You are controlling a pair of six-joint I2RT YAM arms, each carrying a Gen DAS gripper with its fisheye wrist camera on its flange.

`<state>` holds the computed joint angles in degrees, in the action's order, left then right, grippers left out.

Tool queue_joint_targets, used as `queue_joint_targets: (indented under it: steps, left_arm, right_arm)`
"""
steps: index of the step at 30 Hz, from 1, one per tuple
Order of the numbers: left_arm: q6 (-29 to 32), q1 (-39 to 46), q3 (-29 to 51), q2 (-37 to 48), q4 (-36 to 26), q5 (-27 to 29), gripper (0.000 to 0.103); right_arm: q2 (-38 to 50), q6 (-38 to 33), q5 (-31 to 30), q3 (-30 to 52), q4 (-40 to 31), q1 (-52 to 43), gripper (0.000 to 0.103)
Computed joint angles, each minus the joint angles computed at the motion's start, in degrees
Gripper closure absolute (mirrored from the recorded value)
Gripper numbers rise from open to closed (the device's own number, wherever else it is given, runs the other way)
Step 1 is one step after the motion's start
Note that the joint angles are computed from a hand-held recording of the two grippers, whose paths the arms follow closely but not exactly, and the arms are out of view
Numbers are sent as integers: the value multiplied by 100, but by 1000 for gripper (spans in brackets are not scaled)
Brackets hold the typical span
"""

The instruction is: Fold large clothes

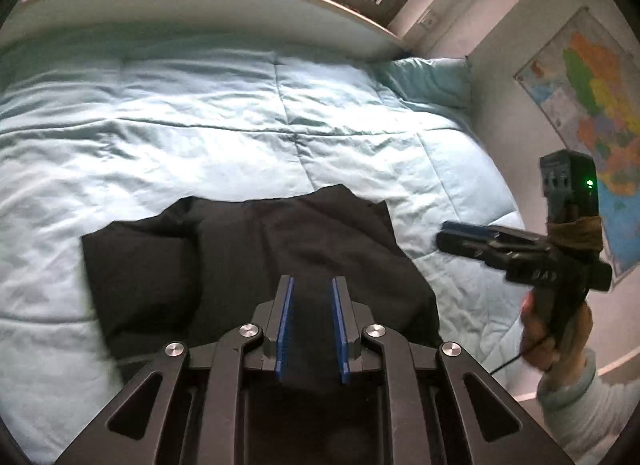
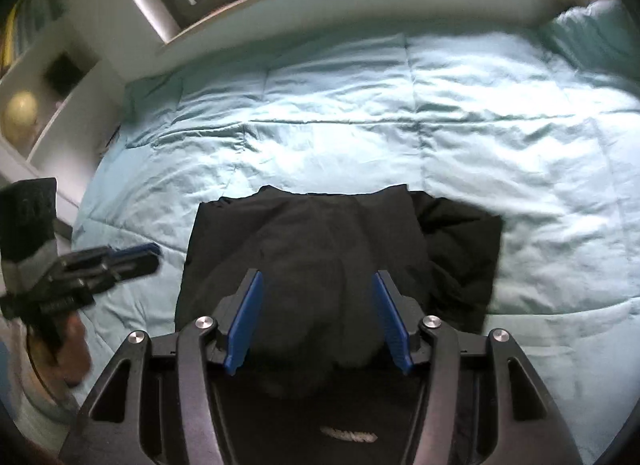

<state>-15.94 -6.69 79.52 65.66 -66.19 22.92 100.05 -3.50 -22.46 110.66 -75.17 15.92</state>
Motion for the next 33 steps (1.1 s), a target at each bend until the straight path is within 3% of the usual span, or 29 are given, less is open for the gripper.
queue_joint_targets:
  steps: [3,7,9,11,13,17,20,22,25,28,31,33]
  left_arm:
    - [-60,-52,-533,281,358,292,84]
    - [-8,-33,-2049,484,541,725,84]
    - [-217,-95,-2886,525,981,827,83]
    - [-641,-91,-3666,54,1811,949,84]
    - [-959,-13,-3960,-221,2130,1049,84]
    - [-1148,-24,-3838,-597,1913,1004,84]
    - [-945,-201,-2985,-733,1263,729,84]
    - [-927,-211,-2584,-708,1260,597,84]
    - [-884,2,-2180,-323,1535,543,83]
    - [-771,103,-2003,476,1725,97,83]
    - [-688,290,-2151,1209,1884,356,85]
    - [-729,409,-2331,1118,2014,576,85]
  right_arm:
    - [297,75,-25,-372,111,183,43]
    - [73,-46,32,-2223,824,377,43]
    - [17,-5,318,-3016,1226,564,43]
    - [-164,194,502,-3924,1992,768,41]
    - [-409,273,860,-4339,2489,1006,39]
    - [-485,153,848,-4019,2093,1042,37]
    - [-765,-83,442,-3553,1764,703,37]
    - [-730,-42,416,-3047,1753,530,37]
    - [-35,153,498,-2165,1818,425,37]
    - [808,288,719,-1506,1836,438,37]
    - [1605,357,1178,-1067,1486,545,40]
    - [1522,319,1410,-1283,1550,644,40]
